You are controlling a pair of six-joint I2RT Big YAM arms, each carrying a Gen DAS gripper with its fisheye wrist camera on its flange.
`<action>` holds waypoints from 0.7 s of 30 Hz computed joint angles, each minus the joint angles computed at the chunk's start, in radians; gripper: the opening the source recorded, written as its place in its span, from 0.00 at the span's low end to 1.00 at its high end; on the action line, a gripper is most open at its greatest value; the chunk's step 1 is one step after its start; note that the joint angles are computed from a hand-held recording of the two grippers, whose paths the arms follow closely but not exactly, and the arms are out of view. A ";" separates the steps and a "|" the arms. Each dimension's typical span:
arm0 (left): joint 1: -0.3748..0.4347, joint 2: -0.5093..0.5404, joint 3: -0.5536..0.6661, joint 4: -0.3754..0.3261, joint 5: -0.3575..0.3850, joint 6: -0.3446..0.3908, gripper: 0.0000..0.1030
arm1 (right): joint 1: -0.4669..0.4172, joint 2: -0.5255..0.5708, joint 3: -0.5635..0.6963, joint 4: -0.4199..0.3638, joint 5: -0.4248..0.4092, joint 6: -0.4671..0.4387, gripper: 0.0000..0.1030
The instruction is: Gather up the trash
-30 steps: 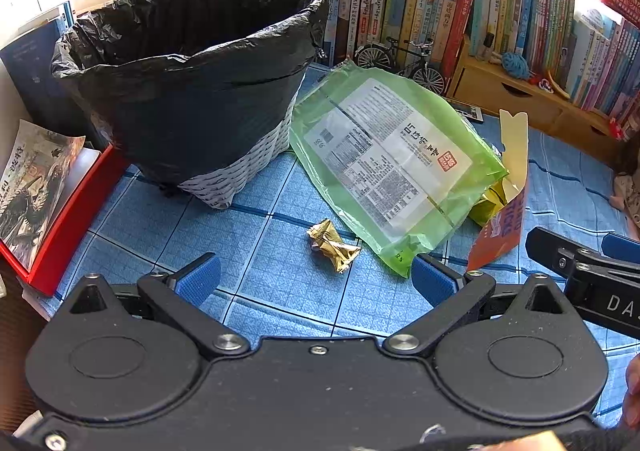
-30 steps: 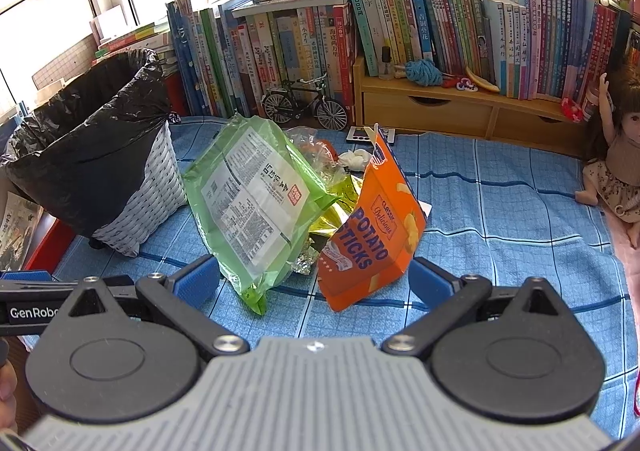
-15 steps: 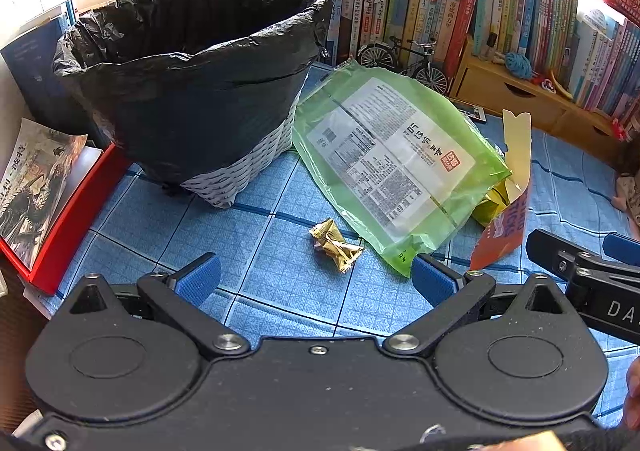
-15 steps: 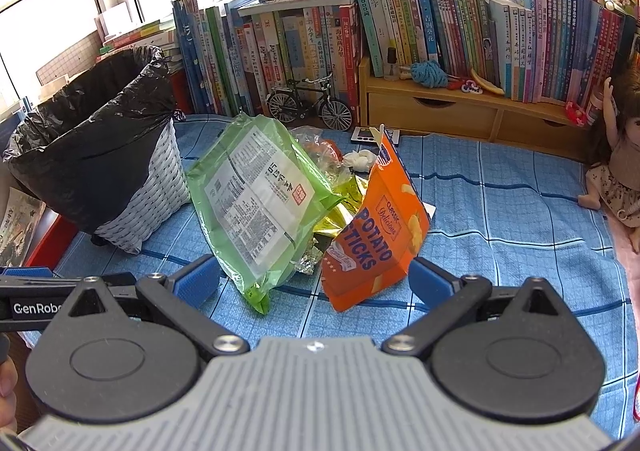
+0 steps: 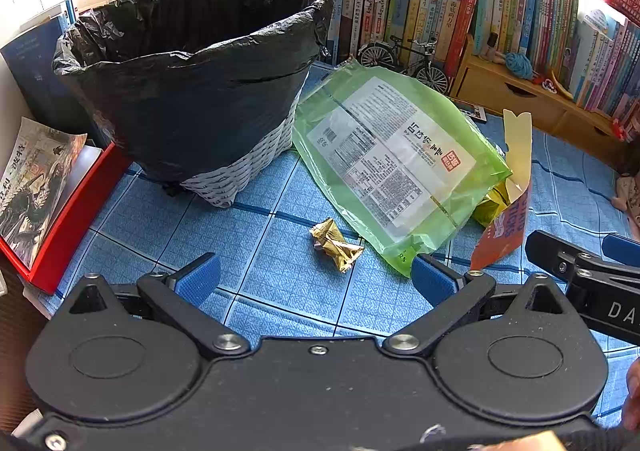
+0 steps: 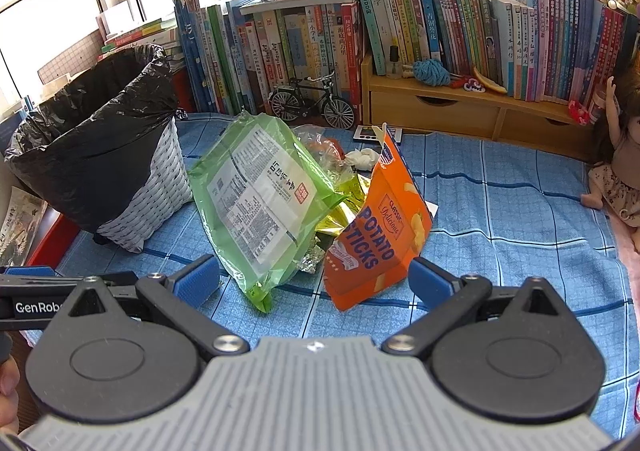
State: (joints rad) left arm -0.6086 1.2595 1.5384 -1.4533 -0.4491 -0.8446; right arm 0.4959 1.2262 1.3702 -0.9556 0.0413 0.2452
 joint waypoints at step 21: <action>0.012 -0.015 -0.024 0.007 0.005 0.004 0.99 | -0.003 0.013 0.013 -0.026 -0.017 -0.005 1.00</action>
